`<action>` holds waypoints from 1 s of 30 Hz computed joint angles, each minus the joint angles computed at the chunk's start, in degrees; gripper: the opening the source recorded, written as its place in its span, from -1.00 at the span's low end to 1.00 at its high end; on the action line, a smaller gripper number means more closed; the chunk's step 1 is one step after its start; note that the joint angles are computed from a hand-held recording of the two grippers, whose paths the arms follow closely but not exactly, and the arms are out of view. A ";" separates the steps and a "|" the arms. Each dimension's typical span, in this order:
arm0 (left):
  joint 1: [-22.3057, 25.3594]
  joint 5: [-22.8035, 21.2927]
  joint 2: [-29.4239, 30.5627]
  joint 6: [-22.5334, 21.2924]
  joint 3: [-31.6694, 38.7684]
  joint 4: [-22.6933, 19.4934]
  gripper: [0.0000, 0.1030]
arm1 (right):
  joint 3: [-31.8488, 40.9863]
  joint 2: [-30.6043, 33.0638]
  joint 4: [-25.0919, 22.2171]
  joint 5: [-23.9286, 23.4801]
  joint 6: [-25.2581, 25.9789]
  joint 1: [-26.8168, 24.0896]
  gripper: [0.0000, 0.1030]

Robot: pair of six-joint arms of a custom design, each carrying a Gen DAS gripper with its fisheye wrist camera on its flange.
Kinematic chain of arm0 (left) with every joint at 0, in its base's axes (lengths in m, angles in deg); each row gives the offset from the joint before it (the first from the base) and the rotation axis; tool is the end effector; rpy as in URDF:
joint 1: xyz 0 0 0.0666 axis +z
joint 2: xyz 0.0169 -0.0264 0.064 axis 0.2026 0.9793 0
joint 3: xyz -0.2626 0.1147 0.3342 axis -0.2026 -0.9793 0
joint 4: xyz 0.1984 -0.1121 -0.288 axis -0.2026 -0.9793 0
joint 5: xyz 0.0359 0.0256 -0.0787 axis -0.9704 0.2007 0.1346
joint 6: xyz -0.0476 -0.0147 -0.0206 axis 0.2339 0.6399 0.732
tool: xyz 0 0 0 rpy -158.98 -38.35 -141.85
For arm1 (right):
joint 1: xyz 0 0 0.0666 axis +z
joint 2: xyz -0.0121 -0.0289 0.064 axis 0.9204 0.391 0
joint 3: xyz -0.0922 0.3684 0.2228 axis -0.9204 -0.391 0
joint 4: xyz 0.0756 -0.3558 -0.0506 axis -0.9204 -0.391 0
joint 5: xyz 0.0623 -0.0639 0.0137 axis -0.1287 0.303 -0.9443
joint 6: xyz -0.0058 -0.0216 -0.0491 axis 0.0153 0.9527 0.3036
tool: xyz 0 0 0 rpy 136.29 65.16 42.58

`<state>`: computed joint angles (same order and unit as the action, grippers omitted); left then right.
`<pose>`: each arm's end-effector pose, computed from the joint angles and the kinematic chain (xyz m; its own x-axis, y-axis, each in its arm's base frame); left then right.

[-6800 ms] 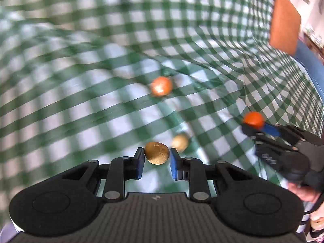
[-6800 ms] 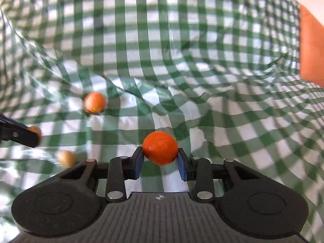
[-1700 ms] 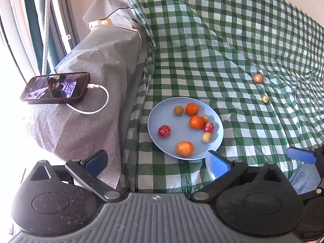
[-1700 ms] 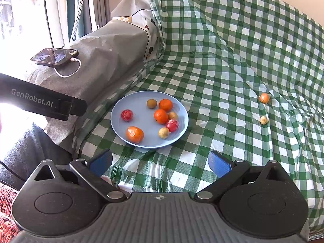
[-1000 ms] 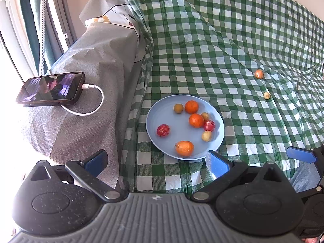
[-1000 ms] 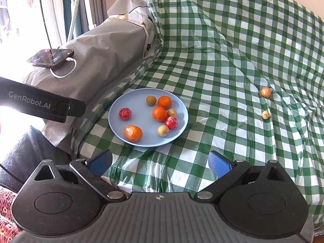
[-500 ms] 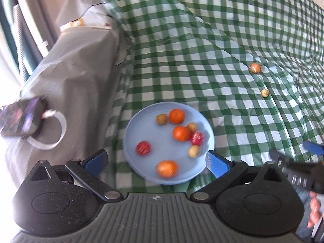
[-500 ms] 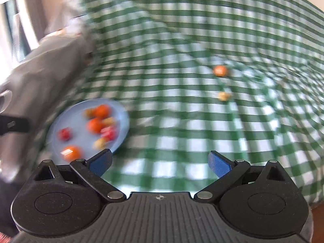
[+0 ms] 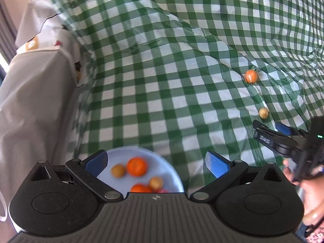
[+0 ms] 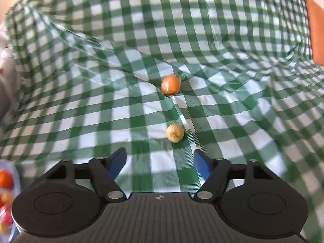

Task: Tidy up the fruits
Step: 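Grasp a beige fruit with the right gripper while the left gripper grasps an orange fruit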

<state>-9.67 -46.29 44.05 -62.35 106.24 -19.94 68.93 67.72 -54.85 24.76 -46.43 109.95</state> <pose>0.4390 -0.1697 0.5330 -0.7134 0.4305 -0.5530 0.4326 0.8913 0.1358 0.3639 0.3025 0.4254 -0.5043 0.4076 -0.7613 0.5706 0.8190 0.0604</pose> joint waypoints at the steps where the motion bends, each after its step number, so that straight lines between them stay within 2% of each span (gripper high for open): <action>1: -0.77 -0.32 1.26 0.25 0.89 0.29 0.99 | -0.50 0.55 1.11 -0.42 0.88 -1.43 0.17; 3: -2.29 -0.38 3.98 0.51 2.81 1.17 0.99 | -1.36 1.61 2.17 -1.14 1.17 -3.99 -0.01; 4: -3.12 -0.26 5.44 0.46 3.86 1.78 0.99 | -1.65 2.06 2.20 1.36 1.30 -4.28 -0.31; 5: -4.07 -0.22 7.03 0.39 5.05 2.43 0.99 | -1.97 2.22 2.15 2.88 2.82 -4.61 -0.51; 6: -5.09 -0.03 8.80 0.29 6.55 2.97 0.99 | -1.97 2.33 1.25 4.01 3.12 -4.79 -0.50; 7: -6.11 0.67 10.56 0.15 8.07 3.77 0.99 | -2.13 2.14 -0.71 5.02 1.01 -4.95 -0.50; 10: -9.07 3.61 16.43 0.12 13.42 6.44 0.99 | -2.84 1.45 -11.18 7.74 -10.82 -5.49 -0.50; 11: -10.12 4.43 18.83 -0.01 15.85 6.72 0.99 | -4.32 0.27 -11.75 7.81 -13.25 -5.89 -0.49; 13: -12.32 5.08 24.06 -0.46 21.62 5.73 0.99 | -7.86 -1.98 -10.11 7.29 -14.16 -6.91 -0.49; 15: -13.99 4.79 29.68 -0.64 28.55 2.72 0.99 | -10.32 -3.42 -6.28 8.35 -11.74 -7.37 -0.49; 17: -15.22 3.50 34.88 -0.56 35.45 -1.14 0.99 | -10.71 -3.54 -5.02 8.58 -11.35 -7.76 -0.48; 21: -16.28 3.42 40.09 -1.62 42.41 -4.80 0.97 | -10.66 -3.52 -4.67 8.63 -11.48 -7.60 -0.47; 22: -16.46 3.75 40.05 -2.04 41.85 -3.82 0.72 | -10.70 -3.60 -4.14 8.56 -10.96 -7.79 -0.47; 23: -16.63 4.00 40.24 -2.65 41.95 -3.85 0.11 | -10.85 -3.67 -3.68 8.55 -10.65 -7.92 -0.47; 24: -16.65 5.40 41.53 -3.48 44.40 -6.77 -0.22 | -10.70 -3.63 -3.60 8.56 -10.40 -8.01 -0.47; 27: -16.75 6.81 40.36 -2.28 43.03 -6.49 -0.26 | -10.90 -3.87 -2.87 8.59 -9.77 -8.25 -0.47; 30: -16.57 6.27 34.72 -1.04 35.25 -3.37 -0.26 | -11.73 -4.58 -1.59 9.09 -10.10 -8.12 -0.48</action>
